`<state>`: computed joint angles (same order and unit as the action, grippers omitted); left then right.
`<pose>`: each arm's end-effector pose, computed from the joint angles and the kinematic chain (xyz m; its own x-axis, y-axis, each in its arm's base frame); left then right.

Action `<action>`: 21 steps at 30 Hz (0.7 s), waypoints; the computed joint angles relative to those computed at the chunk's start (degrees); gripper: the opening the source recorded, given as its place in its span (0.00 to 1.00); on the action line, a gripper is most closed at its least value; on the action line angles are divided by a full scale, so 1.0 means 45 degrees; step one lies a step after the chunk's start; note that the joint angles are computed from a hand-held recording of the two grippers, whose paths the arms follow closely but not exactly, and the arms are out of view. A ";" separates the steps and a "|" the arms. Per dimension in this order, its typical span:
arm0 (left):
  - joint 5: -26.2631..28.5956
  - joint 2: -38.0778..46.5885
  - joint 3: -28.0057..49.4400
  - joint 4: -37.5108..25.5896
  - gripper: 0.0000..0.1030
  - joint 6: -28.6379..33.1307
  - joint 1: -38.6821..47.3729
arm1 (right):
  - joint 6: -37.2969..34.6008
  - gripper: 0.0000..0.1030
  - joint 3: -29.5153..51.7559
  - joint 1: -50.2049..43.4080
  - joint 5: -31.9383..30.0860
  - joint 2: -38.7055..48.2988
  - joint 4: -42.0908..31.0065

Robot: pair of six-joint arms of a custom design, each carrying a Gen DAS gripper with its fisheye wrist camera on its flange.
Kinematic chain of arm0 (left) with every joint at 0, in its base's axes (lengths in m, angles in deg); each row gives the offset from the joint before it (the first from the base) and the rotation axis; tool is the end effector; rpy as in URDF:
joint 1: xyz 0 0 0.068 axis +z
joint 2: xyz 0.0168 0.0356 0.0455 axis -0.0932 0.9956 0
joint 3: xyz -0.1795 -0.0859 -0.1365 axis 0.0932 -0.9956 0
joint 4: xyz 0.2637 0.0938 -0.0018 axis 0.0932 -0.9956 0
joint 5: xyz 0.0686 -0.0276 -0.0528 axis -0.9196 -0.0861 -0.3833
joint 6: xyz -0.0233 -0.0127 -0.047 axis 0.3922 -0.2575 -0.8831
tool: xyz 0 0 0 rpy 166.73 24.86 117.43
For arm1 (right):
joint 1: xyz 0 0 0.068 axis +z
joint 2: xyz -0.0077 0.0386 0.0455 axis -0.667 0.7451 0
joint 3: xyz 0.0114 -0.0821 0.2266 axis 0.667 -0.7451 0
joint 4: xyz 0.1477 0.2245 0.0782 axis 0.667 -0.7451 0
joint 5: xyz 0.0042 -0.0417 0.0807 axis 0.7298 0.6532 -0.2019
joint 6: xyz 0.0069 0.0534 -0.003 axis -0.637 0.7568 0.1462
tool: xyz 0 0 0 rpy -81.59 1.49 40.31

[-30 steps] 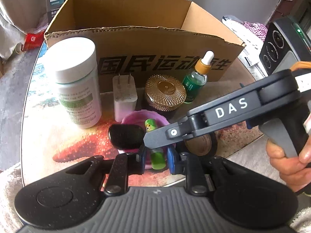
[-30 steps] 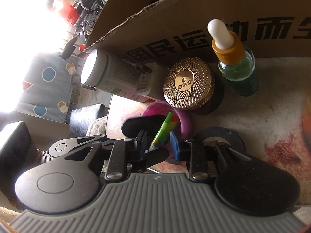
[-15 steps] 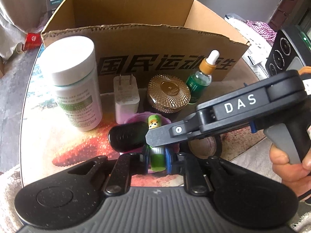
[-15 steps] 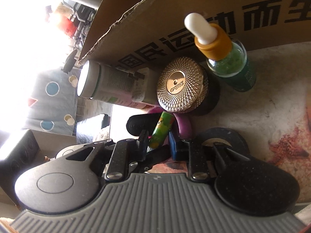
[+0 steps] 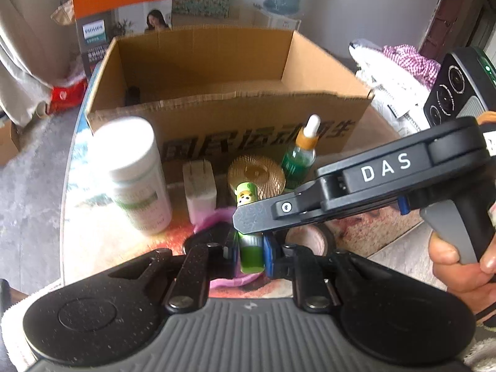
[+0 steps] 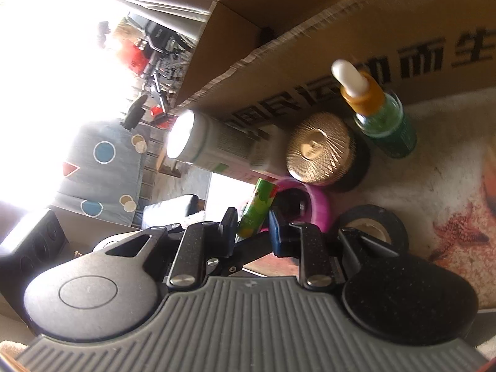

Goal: Organize rigid objects
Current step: 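Grasp the green-yellow lighter in the pink bowl with the right gripper, then carry the lighter into the box with the right gripper and release it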

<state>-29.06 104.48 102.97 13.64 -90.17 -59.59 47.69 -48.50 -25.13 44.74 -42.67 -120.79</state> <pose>0.1624 -0.2128 0.2299 -0.7688 0.2663 -0.5814 0.4058 0.9058 -0.1219 0.1539 0.0684 0.2236 -0.9391 0.2270 -0.2579 -0.0512 0.6497 0.7585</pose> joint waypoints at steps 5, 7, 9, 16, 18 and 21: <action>-0.0408 -0.0297 0.0990 -0.0382 0.16 0.0546 0.0233 | -0.0039 0.20 0.1088 0.0487 0.0489 0.0069 0.0117; -0.0189 -0.0199 0.1607 -0.0457 0.16 0.0906 0.0684 | -0.0562 0.20 0.1949 0.0150 0.0267 0.0560 0.0040; 0.0121 0.0136 0.2265 -0.0387 0.16 0.1217 0.1157 | -0.1019 0.20 0.2893 -0.0088 0.0130 0.1339 0.0104; 0.1397 0.2467 0.4787 -0.0453 0.16 0.2173 0.2978 | -0.2883 0.20 0.6601 -0.0873 -0.0344 0.5252 -0.0095; 0.1698 0.3355 0.5414 -0.0598 0.16 0.2273 0.3405 | -0.3319 0.20 0.7664 -0.0956 -0.0361 0.6739 -0.0223; 0.2127 0.4874 0.6580 -0.0965 0.16 0.2509 0.4059 | -0.3500 0.20 0.9112 -0.0819 -0.0292 0.9085 -0.0230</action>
